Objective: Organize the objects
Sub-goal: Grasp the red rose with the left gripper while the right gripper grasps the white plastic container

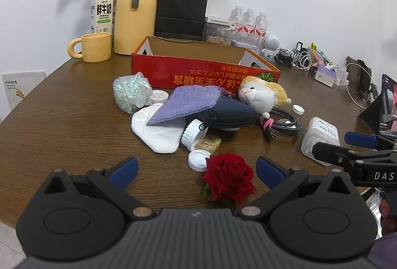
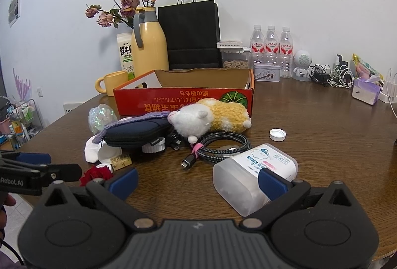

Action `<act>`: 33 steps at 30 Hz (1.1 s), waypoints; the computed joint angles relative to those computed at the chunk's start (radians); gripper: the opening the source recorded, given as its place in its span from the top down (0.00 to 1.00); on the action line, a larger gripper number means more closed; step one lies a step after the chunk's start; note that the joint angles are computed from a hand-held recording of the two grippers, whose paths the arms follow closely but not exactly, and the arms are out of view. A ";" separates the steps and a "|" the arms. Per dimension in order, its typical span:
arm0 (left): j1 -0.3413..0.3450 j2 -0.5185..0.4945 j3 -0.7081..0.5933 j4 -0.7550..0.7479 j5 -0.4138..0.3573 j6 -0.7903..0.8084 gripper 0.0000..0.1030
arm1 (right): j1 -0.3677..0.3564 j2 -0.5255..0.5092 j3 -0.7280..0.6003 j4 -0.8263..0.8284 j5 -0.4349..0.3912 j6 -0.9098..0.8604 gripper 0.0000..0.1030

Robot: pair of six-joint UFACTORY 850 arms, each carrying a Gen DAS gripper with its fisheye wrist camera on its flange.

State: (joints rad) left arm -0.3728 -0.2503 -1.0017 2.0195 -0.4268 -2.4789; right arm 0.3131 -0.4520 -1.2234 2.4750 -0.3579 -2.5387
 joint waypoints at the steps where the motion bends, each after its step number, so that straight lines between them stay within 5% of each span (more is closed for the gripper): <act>1: 0.000 0.000 0.000 0.000 0.000 0.000 0.00 | -0.001 0.002 0.000 -0.002 0.000 0.002 0.00; 11: -0.010 -0.031 -0.037 -0.025 0.035 0.045 0.00 | -0.024 -0.009 0.007 0.193 -0.052 -0.276 0.00; 17: -0.022 -0.081 -0.098 -0.150 0.047 0.181 0.00 | -0.052 -0.068 -0.061 0.116 -0.017 -0.317 0.00; 28: -0.035 -0.145 -0.179 -0.408 0.043 0.408 0.01 | -0.099 -0.209 -0.255 -0.576 -0.016 0.288 0.00; 33: -0.036 -0.157 -0.191 -0.445 0.036 0.438 0.07 | -0.107 -0.242 -0.303 -0.713 -0.038 0.404 0.00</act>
